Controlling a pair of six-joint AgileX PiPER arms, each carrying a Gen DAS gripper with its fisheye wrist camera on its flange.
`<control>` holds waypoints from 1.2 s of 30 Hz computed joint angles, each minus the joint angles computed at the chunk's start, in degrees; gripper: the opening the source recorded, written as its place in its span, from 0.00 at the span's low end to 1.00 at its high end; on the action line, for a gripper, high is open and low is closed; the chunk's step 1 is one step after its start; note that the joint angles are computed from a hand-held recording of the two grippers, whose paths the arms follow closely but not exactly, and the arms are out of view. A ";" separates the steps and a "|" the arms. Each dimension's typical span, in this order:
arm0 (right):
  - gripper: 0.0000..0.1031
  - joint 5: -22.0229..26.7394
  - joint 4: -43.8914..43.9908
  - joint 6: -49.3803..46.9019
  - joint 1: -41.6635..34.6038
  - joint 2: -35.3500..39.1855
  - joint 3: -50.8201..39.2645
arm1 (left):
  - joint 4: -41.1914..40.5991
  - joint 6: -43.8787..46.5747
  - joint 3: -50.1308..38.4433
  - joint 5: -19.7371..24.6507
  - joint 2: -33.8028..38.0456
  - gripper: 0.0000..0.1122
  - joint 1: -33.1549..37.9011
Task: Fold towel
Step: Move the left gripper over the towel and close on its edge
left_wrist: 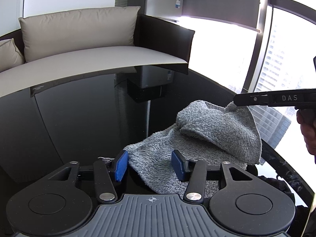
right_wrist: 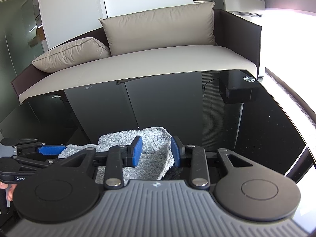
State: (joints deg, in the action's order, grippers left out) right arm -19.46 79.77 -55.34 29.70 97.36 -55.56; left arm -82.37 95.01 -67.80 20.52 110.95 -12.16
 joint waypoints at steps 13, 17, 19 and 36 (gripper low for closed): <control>0.33 0.10 0.21 -0.51 0.05 0.22 -0.20 | -4.04 5.11 2.77 0.71 -2.94 0.38 -0.55; 0.33 0.18 0.18 -0.55 0.05 0.34 -0.28 | -2.64 4.16 3.55 1.24 -3.90 0.38 -0.73; 0.33 0.20 0.01 -0.38 0.06 0.41 -0.28 | -3.09 5.53 4.43 1.01 -4.63 0.38 -1.19; 0.33 0.05 0.94 -1.40 0.38 0.61 -0.46 | -2.45 7.32 4.92 0.06 -4.47 0.41 -2.46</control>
State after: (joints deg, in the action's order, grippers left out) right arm -19.41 80.71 -56.74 30.07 97.97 -56.02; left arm -84.82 102.33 -62.88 20.58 106.47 -14.62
